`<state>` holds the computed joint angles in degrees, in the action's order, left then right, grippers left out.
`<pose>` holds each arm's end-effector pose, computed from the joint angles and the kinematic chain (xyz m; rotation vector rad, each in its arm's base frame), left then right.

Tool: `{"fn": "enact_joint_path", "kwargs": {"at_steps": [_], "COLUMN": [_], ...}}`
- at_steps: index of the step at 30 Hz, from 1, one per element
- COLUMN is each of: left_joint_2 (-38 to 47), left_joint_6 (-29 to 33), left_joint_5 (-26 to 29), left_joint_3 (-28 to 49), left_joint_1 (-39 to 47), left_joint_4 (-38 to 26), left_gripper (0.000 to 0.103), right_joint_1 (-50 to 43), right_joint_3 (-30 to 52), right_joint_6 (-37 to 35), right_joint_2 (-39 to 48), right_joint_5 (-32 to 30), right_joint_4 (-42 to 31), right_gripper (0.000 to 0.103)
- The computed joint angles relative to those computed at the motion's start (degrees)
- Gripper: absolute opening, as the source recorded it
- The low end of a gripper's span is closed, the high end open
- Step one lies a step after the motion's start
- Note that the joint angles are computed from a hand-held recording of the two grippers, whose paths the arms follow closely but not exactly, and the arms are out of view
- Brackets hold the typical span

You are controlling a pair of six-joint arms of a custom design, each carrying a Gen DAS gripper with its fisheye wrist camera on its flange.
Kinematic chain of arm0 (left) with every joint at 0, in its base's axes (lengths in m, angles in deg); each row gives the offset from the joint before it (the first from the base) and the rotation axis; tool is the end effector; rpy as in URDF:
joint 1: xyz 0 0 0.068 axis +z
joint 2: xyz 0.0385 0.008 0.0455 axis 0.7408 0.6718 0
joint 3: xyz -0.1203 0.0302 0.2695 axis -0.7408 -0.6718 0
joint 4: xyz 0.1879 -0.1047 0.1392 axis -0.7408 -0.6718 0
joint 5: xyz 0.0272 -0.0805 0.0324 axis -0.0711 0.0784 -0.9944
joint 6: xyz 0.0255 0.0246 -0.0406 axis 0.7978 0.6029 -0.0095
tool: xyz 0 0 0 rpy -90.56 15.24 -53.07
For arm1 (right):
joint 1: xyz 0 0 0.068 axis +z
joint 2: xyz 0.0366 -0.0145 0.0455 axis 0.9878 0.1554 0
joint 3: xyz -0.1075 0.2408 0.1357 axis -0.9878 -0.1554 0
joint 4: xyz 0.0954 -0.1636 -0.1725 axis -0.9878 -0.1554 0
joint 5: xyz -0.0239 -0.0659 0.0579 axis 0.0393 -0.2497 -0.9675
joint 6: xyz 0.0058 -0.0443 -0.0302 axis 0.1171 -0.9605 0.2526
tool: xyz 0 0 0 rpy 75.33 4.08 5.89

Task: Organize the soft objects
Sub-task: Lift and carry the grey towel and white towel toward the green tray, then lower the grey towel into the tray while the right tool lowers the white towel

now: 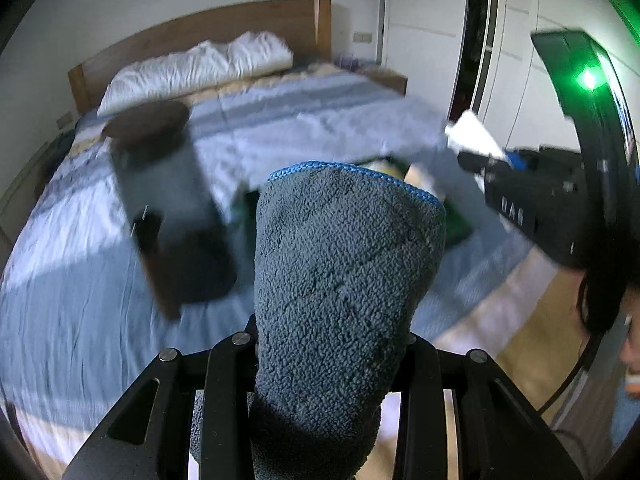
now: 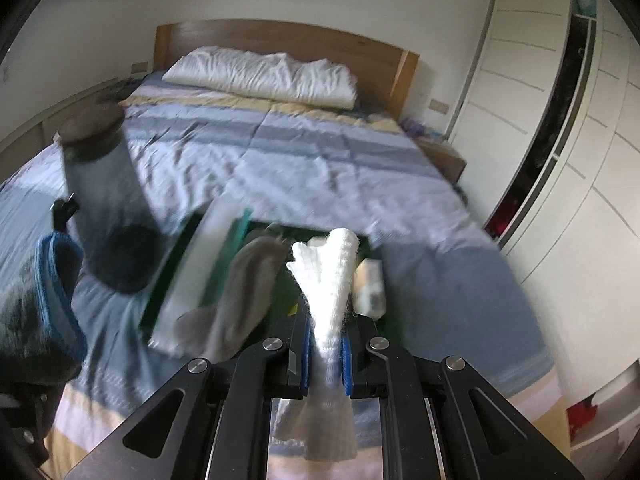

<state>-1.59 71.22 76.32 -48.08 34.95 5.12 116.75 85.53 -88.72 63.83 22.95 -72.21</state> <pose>0.2200 -0.0448 0.2476 -0.0014 2.3869 -0.0064 0.2876 0.1883 0.2445 -0.4851 2.0792 -0.1484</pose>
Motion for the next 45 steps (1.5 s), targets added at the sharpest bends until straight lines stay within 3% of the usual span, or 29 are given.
{"fn": "enact_joint_path", "kwargs": {"at_steps": [8, 15, 20, 33, 45], "left_joint_2": [11.8, 22.7, 27.0, 37.3, 40.3], "left_joint_6": [-2.3, -7.0, -8.7, -9.9, -10.0], "left_joint_5": [-0.6, -0.3, -3.2, -2.4, -2.7], "left_joint_3": [12.2, 18.3, 19.3, 23.0, 25.1], "left_joint_1": [0.6, 2.7, 2.3, 3.1, 2.1], "left_joint_4": [3.4, 6.7, 8.5, 11.7, 12.3], "left_gripper": [0.029, 0.029, 0.029, 0.03, 0.03], "right_joint_1": [-4.5, -8.2, -10.2, -13.0, -13.5], "right_joint_3": [4.1, 10.9, 16.8, 32.3, 37.2], "right_joint_6": [-3.1, -5.0, -5.5, -7.5, -7.7], "right_joint_2": [3.4, 10.8, 16.7, 30.9, 35.5], "right_joint_5": [-3.2, -6.0, -7.8, -10.7, -11.3], "right_joint_4": [2.9, 3.6, 2.3, -4.0, -5.1], "right_gripper": [0.01, 0.011, 0.011, 0.012, 0.012]}}
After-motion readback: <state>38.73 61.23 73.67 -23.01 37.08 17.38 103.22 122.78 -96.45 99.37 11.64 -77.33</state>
